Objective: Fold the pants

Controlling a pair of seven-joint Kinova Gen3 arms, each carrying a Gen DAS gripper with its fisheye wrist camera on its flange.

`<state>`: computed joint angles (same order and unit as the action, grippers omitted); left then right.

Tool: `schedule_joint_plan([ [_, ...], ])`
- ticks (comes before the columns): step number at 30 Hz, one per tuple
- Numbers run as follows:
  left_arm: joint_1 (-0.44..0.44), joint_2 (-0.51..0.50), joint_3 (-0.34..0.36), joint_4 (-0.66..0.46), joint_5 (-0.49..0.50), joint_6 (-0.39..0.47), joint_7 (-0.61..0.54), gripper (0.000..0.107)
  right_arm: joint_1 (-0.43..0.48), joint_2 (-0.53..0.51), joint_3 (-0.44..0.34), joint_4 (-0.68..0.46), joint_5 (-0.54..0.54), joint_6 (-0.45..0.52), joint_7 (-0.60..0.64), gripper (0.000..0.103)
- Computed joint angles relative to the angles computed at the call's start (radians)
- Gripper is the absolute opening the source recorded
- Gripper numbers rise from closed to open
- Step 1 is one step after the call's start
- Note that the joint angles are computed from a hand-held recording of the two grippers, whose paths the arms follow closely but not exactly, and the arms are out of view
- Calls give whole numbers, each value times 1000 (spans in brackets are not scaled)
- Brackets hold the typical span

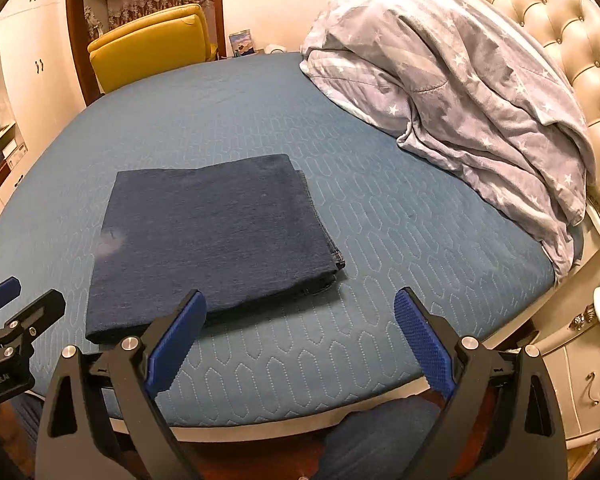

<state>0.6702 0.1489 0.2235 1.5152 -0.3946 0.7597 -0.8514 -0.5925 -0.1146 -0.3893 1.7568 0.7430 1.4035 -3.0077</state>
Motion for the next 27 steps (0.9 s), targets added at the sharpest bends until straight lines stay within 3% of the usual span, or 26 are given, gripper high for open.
schedule_joint_plan([
  [27,22,14,-4,-32,-37,19,14,101,28,-16,1,17,-9,-31,17,92],
])
